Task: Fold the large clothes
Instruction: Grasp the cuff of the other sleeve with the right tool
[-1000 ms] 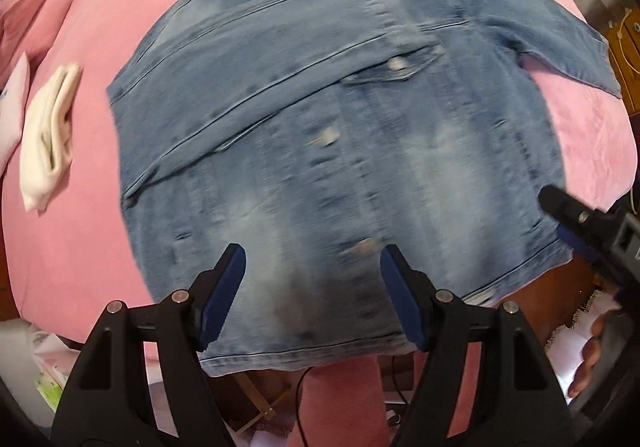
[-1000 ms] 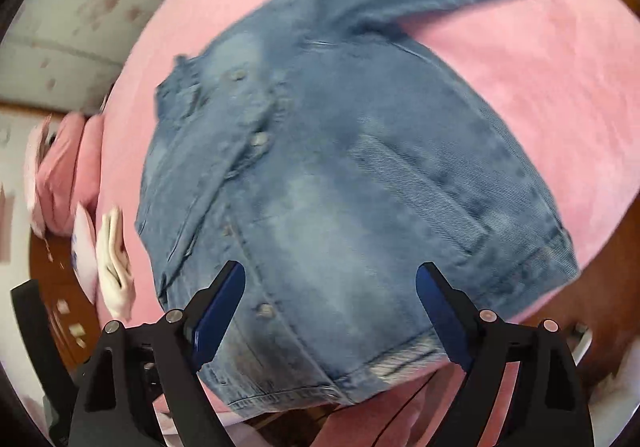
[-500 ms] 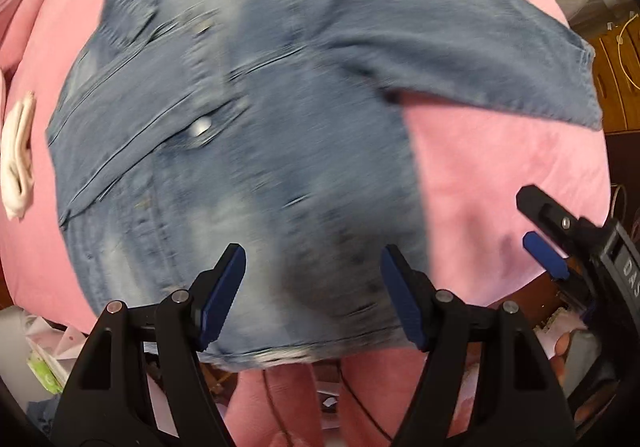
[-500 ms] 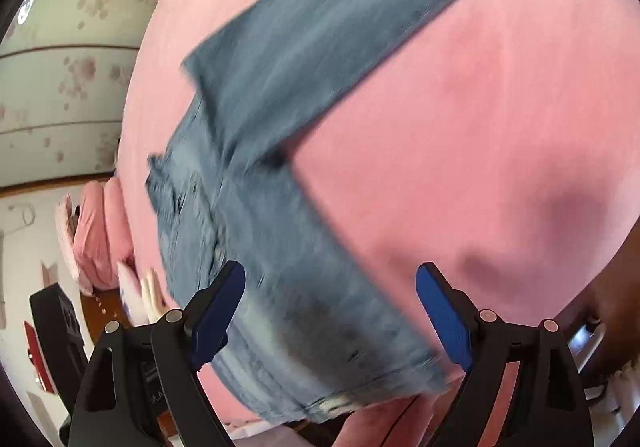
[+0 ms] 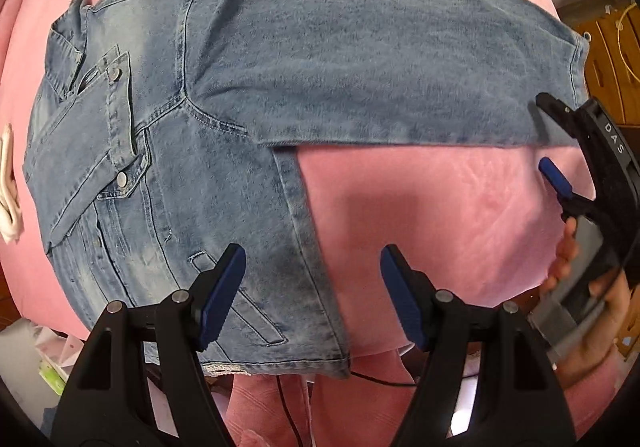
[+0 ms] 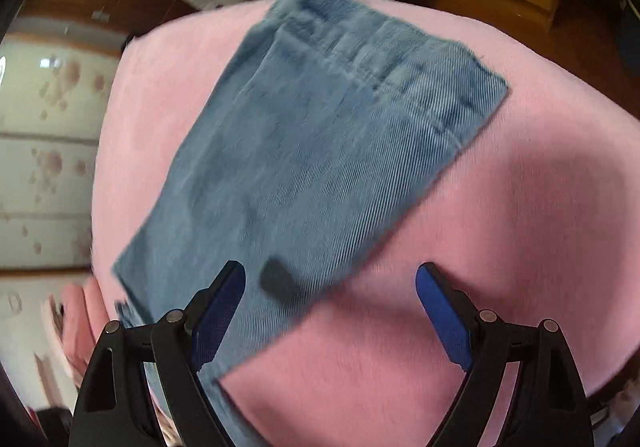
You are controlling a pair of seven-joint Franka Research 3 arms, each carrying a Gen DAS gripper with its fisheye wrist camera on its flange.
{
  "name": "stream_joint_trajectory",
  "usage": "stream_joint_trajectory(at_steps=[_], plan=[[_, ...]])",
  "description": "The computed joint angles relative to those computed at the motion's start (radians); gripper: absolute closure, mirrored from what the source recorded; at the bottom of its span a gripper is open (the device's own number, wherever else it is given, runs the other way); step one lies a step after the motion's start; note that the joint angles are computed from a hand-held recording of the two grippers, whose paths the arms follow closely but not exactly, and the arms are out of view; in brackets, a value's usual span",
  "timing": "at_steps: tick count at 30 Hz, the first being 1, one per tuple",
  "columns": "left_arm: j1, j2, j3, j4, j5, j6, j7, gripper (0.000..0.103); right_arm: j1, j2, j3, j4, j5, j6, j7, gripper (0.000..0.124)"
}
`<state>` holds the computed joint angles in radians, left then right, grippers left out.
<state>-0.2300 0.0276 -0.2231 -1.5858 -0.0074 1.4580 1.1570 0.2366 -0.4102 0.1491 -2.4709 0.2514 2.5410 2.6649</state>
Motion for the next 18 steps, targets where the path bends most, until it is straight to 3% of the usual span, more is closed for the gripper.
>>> stream_joint_trajectory(at_steps=[5,6,7,8,10,13,18], plan=[[0.007,0.023,0.006,0.045,0.023,-0.047,-0.018,0.036,-0.093,0.013,0.03,-0.034,-0.113,0.148,0.076,0.036],[0.013,0.023,0.01,0.045,0.02,-0.053,-0.029,0.036,-0.11,0.02,0.031,-0.032,-0.138,0.162,0.079,0.039],[0.018,0.017,0.014,0.041,0.017,-0.054,-0.036,0.036,-0.121,0.028,0.029,-0.024,-0.154,0.162,0.083,0.053],[0.024,0.005,0.017,0.028,0.019,-0.051,-0.034,0.036,-0.136,0.033,0.025,-0.012,-0.174,0.143,0.085,0.077],[0.027,-0.011,0.017,0.017,0.052,-0.043,-0.024,0.036,-0.172,0.045,0.03,0.025,-0.235,0.064,0.112,0.099],[0.03,-0.033,0.018,0.001,0.077,-0.044,0.007,0.036,-0.171,0.041,0.007,0.026,-0.259,0.077,0.085,0.11],[0.051,-0.099,0.035,-0.07,0.077,-0.046,0.042,0.036,-0.233,-0.012,0.077,0.078,-0.443,-0.017,0.177,0.116]])
